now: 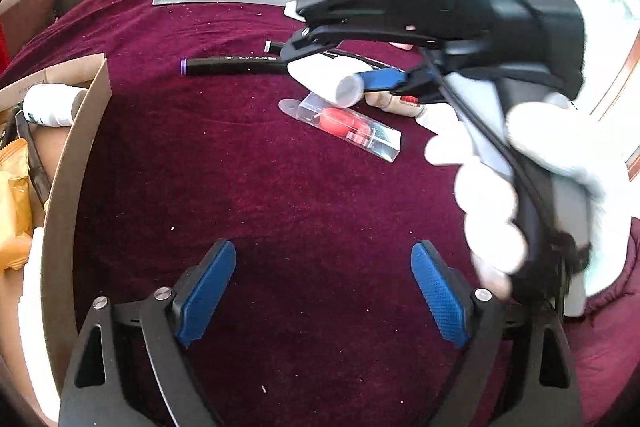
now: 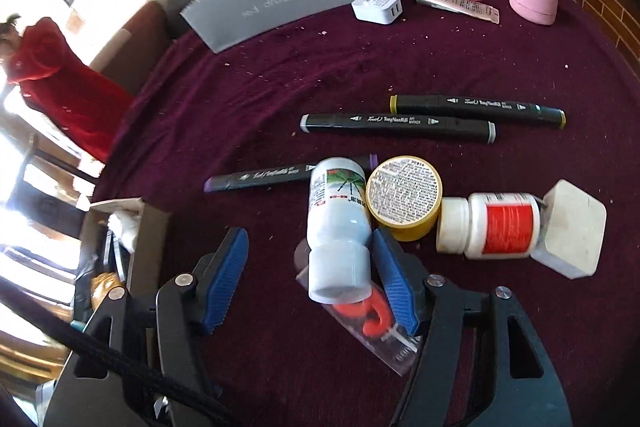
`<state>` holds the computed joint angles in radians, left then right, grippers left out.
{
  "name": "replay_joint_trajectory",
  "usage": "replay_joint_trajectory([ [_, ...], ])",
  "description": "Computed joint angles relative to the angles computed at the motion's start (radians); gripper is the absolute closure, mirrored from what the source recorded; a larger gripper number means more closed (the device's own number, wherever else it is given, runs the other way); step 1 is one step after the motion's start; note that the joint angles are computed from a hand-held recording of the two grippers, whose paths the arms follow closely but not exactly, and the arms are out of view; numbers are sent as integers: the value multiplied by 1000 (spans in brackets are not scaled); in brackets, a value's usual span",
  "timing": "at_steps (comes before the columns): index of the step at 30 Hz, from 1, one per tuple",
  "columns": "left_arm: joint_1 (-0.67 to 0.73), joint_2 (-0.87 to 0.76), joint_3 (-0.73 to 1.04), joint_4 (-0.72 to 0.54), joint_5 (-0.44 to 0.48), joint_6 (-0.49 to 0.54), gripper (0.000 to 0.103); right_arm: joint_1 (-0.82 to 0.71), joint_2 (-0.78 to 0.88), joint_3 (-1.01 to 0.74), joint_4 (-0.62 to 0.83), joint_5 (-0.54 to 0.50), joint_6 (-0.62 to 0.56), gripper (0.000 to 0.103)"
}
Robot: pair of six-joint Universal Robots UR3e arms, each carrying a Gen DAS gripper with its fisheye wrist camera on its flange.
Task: Organize objects
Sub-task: 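Withdraw both open tools from the tray toward the remaining bottles, then grasp the clear red-candle package with the left tool while the right tool reaches the bottles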
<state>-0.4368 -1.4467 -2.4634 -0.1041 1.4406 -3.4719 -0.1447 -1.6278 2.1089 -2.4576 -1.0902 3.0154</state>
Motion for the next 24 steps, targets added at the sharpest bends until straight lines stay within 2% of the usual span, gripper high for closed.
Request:
replay_joint_trajectory([
  [1,0,-1,1,2,-1,-1,18,12,32,-25,0,-14,7,49],
  [3,0,-4,1,5,-2,-3,18,31,95,-83,44,-45,10,72],
  [6,-7,-17,15,-2,-1,5,14,5,106,-86,57,-31,-7,73],
  [9,6,-38,29,-3,-35,35,3,-98,2,-3,92,48,-53,73],
  [11,-4,-47,42,-12,-23,37,2,-206,-122,75,169,125,-132,74],
  [12,-10,-47,51,-28,-15,41,2,-262,-188,111,223,159,-184,79],
  [15,-23,-62,105,-91,7,17,3,-455,-418,203,476,230,-391,82],
  [17,1,-84,150,-124,-19,-20,3,-592,-553,242,672,257,-554,82],
  [19,41,-114,180,-109,-62,-72,3,-703,-626,270,803,263,-684,82],
  [21,53,-149,227,-91,-46,-108,3,-764,-636,289,874,275,-770,79],
  [24,49,-231,344,-90,-4,-65,3,-905,-617,300,1051,311,-942,74],
])
